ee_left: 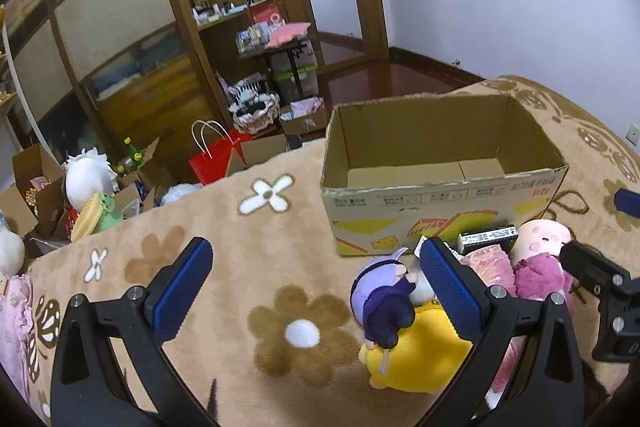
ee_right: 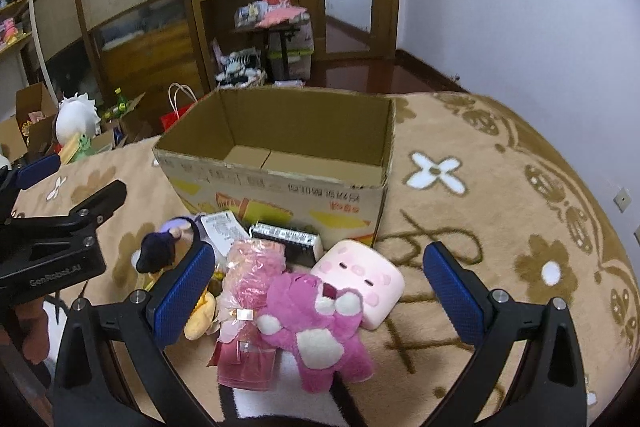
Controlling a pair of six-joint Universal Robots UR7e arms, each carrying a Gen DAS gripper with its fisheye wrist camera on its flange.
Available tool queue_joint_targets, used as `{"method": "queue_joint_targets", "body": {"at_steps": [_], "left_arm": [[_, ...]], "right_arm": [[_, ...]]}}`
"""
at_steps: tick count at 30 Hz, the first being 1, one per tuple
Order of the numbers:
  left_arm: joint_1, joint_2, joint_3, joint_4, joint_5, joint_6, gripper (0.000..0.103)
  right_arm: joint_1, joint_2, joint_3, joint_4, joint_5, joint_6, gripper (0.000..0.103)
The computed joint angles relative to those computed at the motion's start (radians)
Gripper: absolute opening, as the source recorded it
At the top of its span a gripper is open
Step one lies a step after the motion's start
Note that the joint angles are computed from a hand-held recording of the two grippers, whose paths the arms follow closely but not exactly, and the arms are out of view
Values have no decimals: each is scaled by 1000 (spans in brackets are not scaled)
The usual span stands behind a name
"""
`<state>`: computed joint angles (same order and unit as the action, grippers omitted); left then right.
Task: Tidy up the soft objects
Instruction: 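Grasp the purple-hatted doll with the left tool while the right tool grasps the pink bear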
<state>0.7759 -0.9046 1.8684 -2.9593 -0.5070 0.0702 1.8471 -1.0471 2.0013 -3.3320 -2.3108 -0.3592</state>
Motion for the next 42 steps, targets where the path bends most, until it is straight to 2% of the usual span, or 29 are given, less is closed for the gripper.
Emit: {"method": "queue_joint_targets", "body": {"at_steps": [3, 10, 14, 18, 23, 27, 29, 30, 32, 34, 37, 39, 42], "left_arm": [[20, 9, -12, 29, -29, -24, 102], [63, 27, -38, 118, -86, -72, 102], [79, 38, -43, 140, -107, -69, 102], [96, 40, -50, 171, -140, -80, 103], [104, 53, -55, 196, -142, -87, 102], [112, 50, -60, 234, -158, -113, 102], [109, 53, -57, 222, -156, -107, 97], [108, 52, -55, 221, -156, -101, 88], [109, 51, -56, 234, -168, -97, 81], [115, 39, -54, 268, -204, -108, 64], [112, 19, -41, 284, -244, -134, 44], [105, 15, -32, 277, -240, -126, 35], [90, 13, -11, 245, -222, -104, 33]], "right_arm": [[-23, -6, -2, 62, 35, 34, 103], [-82, -21, -25, 278, 111, 164, 80], [-87, -7, -31, 277, 97, 133, 79], [-95, -5, -38, 298, 91, 144, 79], [-94, 8, -49, 319, 58, 127, 81], [-96, 13, -59, 383, 37, 160, 82], [-102, 7, -59, 400, 52, 182, 82], [-104, 6, -60, 404, 55, 184, 81], [-106, 2, -58, 402, 62, 181, 76], [-106, -3, -55, 398, 64, 182, 70], [-106, -12, -51, 403, 73, 187, 66], [-103, -14, -53, 404, 74, 189, 65], [-96, -20, -48, 395, 79, 185, 63]]}}
